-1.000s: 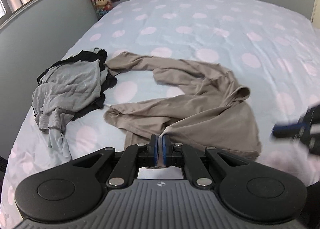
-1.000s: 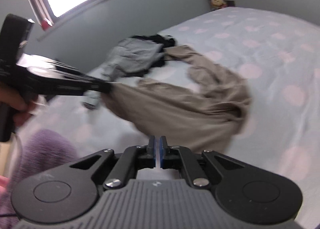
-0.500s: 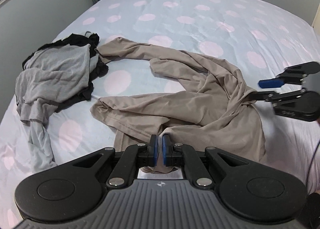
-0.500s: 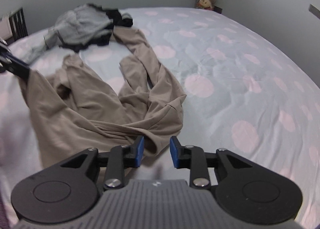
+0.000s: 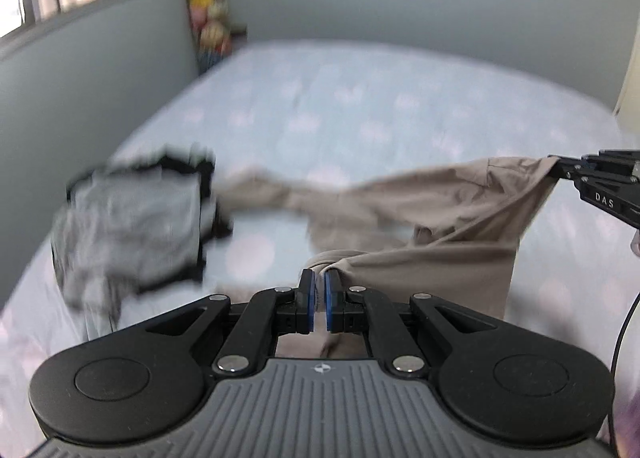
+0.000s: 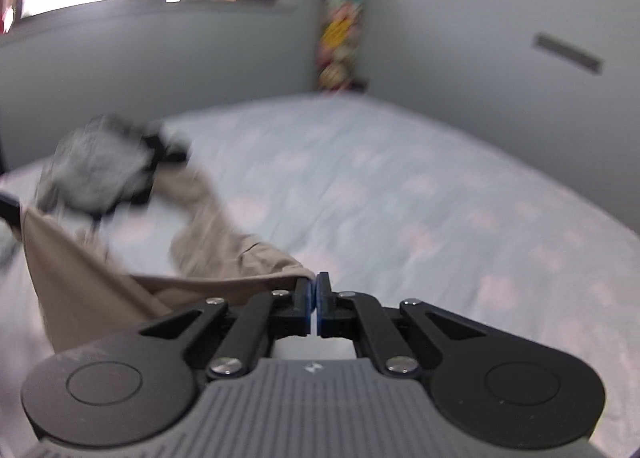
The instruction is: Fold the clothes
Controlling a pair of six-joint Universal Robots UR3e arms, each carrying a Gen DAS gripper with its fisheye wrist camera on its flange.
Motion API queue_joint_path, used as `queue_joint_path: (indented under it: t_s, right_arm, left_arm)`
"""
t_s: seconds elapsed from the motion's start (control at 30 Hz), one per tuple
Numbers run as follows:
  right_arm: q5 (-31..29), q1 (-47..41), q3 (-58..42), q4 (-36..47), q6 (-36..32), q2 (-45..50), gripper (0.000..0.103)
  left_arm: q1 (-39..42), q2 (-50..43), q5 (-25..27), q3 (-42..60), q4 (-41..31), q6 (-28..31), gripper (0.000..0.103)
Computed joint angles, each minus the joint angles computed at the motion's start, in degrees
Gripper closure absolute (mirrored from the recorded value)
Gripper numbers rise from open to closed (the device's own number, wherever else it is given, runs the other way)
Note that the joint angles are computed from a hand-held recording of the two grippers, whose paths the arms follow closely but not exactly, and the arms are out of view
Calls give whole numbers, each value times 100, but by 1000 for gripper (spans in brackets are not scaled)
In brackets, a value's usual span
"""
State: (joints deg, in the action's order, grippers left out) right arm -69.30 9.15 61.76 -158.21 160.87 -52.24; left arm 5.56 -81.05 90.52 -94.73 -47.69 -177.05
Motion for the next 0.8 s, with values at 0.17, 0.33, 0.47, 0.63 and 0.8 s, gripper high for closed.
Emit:
queue_joint_path:
  t_s: [0.17, 0.33, 0.47, 0.63, 0.8]
  right_arm:
    - [247, -459, 778, -964, 434, -1197, 101]
    - [742, -1074, 1364, -1655, 1085, -2450, 100]
    - [1180, -1591, 1548, -1942, 1474, -3198, 100]
    - [1476, -1955, 2119, -1770, 1361, -3848, 100]
    - [1577, -2221, 3684, -846, 573, -4578, 100]
  left_arm:
    - [-633, -115, 435, 1238, 92, -24, 100]
    - [-1265, -328, 1035, 2600, 89, 114, 100]
    - [-1494, -480, 1214, 3471, -152, 189, 100]
    - [-1512, -223, 983, 2928, -459, 157, 100]
    - [-1359, 131, 382, 1044, -311, 18, 100]
